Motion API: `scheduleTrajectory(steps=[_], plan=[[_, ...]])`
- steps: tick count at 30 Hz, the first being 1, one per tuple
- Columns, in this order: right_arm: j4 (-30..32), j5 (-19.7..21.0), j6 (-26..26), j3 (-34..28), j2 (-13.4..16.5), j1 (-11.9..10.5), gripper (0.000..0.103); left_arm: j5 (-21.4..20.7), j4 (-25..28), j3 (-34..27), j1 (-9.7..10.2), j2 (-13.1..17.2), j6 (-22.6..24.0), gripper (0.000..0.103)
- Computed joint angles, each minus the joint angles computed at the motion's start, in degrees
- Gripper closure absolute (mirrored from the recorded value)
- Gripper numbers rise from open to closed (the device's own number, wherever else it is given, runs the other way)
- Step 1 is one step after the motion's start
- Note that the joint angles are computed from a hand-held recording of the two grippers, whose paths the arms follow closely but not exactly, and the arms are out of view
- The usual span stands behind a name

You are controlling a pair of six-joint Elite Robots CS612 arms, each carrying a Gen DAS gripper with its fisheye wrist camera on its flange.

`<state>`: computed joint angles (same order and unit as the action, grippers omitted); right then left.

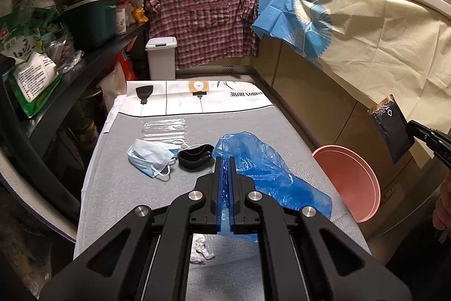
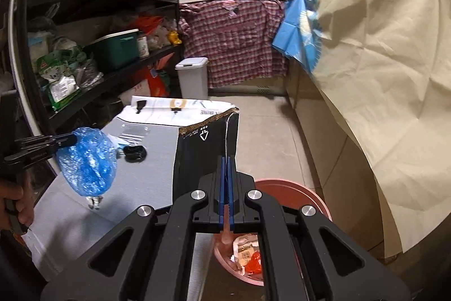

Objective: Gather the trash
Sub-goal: 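Carry the blue bag in the left tool while the right tool carries the pouch to the bin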

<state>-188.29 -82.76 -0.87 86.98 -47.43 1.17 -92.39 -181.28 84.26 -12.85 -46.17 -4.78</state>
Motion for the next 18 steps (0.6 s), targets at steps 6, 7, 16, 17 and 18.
scheduleTrajectory(steps=[6, 7, 16, 17, 18], plan=[[0.1, 0.1, 3.3, 0.5, 0.4, -1.0, 0.101, 0.2, 1.0, -0.9, -0.57, 0.5, 0.2, 0.1], [0.0, 0.0, 3.3, 0.5, 0.4, -1.0, 0.101, 0.2, 1.2, -1.1, -0.67, 0.6, 0.3, 0.1], [-0.5, -0.1, 5.5, 0.8, 0.7, -2.0, 0.101, 0.2, 2.3, -2.4, -1.53, 1.5, 0.7, 0.1], [-0.6, 0.0, 5.8, 0.9, 0.7, -2.1, 0.101, 0.2, 2.4, -2.5, -1.6, 1.6, 0.7, 0.1], [-0.6, 0.0, 5.9, 0.8, 0.8, -2.2, 0.101, 0.2, 2.6, -2.7, -1.7, 1.7, 0.8, 0.1]])
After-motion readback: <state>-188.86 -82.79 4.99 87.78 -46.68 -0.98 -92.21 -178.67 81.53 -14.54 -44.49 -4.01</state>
